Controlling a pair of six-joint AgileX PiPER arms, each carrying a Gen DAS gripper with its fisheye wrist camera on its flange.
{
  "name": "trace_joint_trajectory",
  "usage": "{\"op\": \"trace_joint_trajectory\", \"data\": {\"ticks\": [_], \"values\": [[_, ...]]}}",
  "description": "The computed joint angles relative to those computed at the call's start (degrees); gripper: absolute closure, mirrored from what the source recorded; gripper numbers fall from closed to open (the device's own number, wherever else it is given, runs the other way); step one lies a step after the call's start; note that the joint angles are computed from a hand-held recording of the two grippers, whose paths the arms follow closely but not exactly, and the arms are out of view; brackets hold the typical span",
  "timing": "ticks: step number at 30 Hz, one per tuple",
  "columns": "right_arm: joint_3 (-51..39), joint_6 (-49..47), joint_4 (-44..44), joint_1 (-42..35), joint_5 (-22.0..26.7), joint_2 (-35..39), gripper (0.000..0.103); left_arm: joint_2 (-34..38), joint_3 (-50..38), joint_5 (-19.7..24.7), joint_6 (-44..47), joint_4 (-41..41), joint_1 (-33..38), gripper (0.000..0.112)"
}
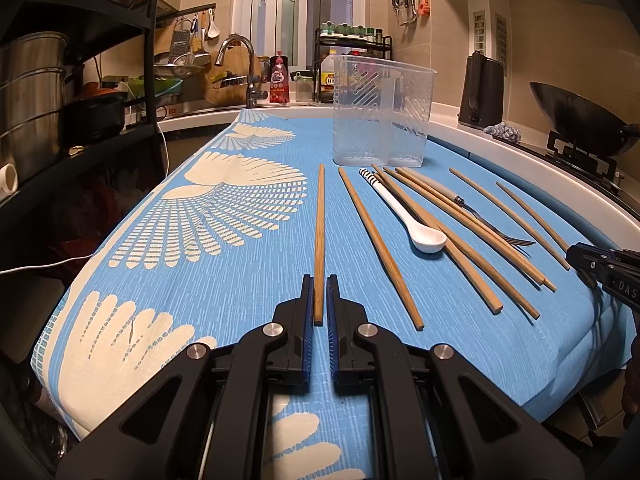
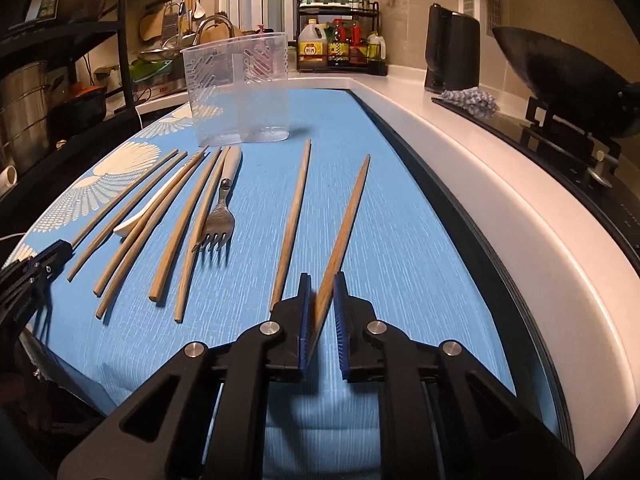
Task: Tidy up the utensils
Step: 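Close the left gripper on a wooden chopstick while the right gripper grasps another chopstick, then lift both held chopsticks and carry them over the clear plastic container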
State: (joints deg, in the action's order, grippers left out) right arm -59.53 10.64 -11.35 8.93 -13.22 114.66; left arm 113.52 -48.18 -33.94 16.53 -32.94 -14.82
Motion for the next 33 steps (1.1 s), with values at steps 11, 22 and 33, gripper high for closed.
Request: {"op": "trace_joint_trajectory", "data": {"ticks": [11, 22, 33], "values": [[1.9, -9.6, 11.0, 0.4, -2.6, -0.3, 0.086, 0.3, 0.2, -1.3, 0.9, -1.0, -0.5, 0.105], [2.8, -7.3, 7.0, 0.8, -1.1, -3.3, 0.096, -2.0, 2.5, -3.2, 0.5, -1.1, -1.0, 0.107], [3.7, -12.2, 11.7, 1.3, 1.0, -10.3, 0.096, -9.5, 6.6, -6.1, 1.3, -1.8, -1.5, 0.107]]}}
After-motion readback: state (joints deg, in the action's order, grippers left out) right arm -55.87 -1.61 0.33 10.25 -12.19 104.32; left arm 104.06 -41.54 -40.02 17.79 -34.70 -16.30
